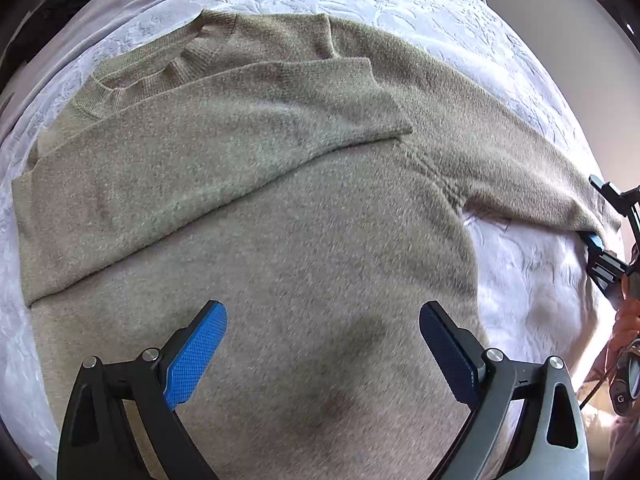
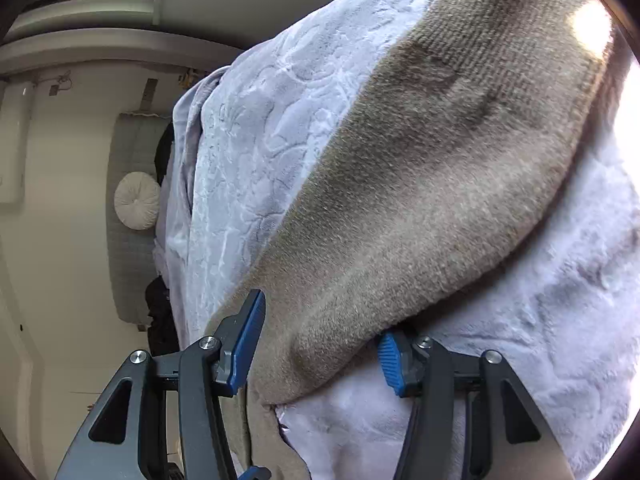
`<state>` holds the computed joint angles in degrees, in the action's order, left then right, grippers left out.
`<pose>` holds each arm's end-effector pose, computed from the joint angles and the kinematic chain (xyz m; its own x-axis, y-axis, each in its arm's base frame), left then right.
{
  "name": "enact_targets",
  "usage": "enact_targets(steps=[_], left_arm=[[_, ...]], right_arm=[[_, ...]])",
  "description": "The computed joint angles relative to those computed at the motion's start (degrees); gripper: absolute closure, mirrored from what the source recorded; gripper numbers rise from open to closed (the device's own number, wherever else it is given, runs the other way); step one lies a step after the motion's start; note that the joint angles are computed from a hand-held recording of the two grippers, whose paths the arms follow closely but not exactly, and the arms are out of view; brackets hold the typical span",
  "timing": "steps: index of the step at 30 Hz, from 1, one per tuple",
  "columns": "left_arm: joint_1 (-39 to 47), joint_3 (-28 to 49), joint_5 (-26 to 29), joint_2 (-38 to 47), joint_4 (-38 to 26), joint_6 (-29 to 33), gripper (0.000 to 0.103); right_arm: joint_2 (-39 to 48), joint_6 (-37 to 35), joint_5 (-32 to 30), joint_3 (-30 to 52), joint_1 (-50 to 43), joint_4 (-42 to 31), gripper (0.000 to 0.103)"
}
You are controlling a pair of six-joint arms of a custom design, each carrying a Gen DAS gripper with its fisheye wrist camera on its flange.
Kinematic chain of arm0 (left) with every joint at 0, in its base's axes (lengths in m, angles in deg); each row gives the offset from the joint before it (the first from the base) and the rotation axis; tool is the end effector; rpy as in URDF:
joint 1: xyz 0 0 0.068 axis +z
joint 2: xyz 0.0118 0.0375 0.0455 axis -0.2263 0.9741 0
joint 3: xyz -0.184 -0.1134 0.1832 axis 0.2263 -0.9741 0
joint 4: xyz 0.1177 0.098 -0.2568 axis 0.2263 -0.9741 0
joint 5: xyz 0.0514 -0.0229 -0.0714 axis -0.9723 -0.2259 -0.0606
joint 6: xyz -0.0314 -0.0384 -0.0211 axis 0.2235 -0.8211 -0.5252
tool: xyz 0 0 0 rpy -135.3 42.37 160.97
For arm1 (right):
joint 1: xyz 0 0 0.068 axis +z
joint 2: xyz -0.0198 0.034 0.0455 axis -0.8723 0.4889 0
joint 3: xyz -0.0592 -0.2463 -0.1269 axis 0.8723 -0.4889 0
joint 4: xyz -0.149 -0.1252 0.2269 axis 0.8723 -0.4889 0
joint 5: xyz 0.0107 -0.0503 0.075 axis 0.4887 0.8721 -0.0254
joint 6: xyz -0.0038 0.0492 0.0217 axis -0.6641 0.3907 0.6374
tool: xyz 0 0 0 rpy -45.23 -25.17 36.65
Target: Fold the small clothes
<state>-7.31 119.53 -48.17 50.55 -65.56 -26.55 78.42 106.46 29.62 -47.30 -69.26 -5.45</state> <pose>0.3321 0.0272 0.3155 -0.9464 0.2707 -0.1759 0.2932 0.9489 -0.1171 0.2157 -0.0197 0.2696 -0.3301 0.9439 -0.0116 0.5947 0.2175 0.7740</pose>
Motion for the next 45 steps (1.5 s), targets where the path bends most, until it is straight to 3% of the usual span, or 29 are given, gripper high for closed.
enact_targets(steps=[8,10,12,16,23,29,35,41,45], left_arm=[[-4.8,4.4,0.2,4.7,5.1,-7.0,0.005],[-5.3,5.4,-0.1,5.8,6.4,-8.7,0.005],[-5.3,6.0,-0.4,6.5,8.0,-10.3,0.005],[-6.0,6.0,-0.9,8.2,12.5,-13.9,0.005],[-6.1,4.1,-3.8,10.0,14.1,-8.8,0.005],[0.1,7.7,2.5,9.0,10.6,-7.4,0.005],[10.0,11.3,2.6,10.1,10.1,-2.3,0.005],[20.0,15.1,1.2,14.0,12.2,1.8,0.005],[25.2,17.9,0.3,17.7,11.9,3.1,0.005]], right_arm=[[3.3,8.0,-2.3,-3.1,-1.9,13.0,0.049],[3.2,9.8,-3.2,-3.4,-2.1,14.4,0.065],[2.6,10.2,-5.3,-3.6,-3.2,14.2,0.094],[3.1,11.4,-6.1,-2.9,-2.7,17.6,0.094],[9.0,11.2,-5.6,4.3,1.2,22.8,0.094],[17.5,8.9,-4.3,14.2,7.5,24.7,0.094],[29.7,0.4,-2.6,29.7,17.0,20.0,0.094],[45.9,-10.1,-0.4,50.6,27.8,9.7,0.093],[58.5,-19.7,1.8,66.9,35.4,-2.3,0.093]])
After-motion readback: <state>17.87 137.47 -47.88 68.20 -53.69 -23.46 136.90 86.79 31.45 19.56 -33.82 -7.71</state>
